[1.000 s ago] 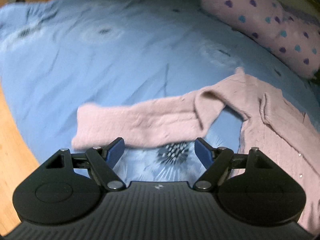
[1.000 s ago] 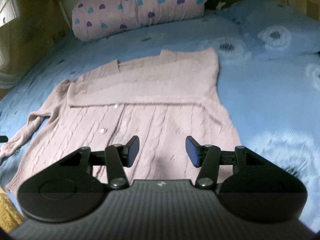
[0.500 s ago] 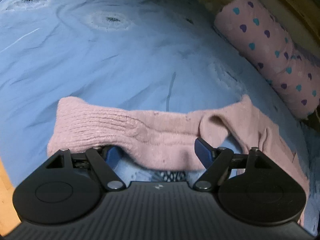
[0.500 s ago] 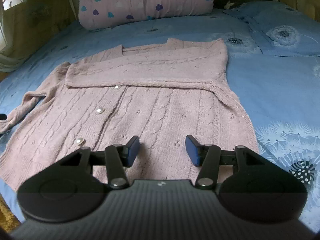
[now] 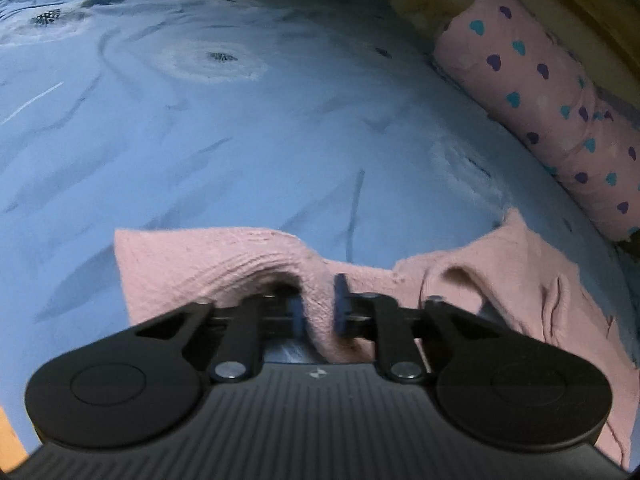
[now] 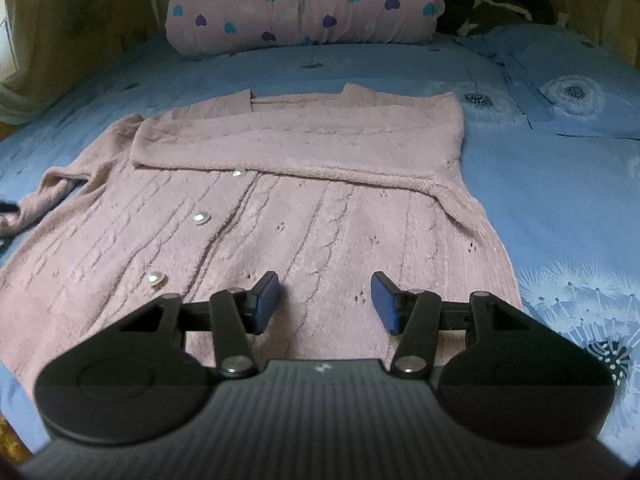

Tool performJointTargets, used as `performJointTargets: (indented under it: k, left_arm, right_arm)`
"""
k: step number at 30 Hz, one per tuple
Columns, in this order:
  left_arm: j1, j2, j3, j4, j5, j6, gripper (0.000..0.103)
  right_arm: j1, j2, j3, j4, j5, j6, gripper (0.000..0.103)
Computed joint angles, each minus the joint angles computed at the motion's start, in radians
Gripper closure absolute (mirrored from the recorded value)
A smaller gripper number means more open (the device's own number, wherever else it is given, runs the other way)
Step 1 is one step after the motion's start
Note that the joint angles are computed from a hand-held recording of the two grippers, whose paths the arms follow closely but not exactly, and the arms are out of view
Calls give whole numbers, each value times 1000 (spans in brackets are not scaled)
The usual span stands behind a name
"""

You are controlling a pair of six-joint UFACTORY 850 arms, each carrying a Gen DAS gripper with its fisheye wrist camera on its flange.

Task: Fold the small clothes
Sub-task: 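Close the left gripper on the sleeve cuff and lift it, then lay the held cuff across the cardigan body with the left gripper, open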

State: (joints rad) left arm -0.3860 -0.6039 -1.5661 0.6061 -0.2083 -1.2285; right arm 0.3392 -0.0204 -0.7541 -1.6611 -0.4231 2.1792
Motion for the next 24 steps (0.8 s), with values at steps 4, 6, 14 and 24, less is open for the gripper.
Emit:
performJointTargets:
  k: [4,6,14,24]
  left_arm:
    - [-3,-16,-62,248,-71,-126,91]
    - [0,-29,-108,294,-100,-120,92]
    - [16,-107,-345,469,-201,-141,92]
    - [-7,-165,-504,355,-177,28,92]
  right_arm:
    - [0,8,9,-53,-7,59,50]
    - [2,11,13,-74,-15,79,50]
    - [12,2,13,-146,-30,131,50]
    - [14,-18,-9,-185,0,137,50]
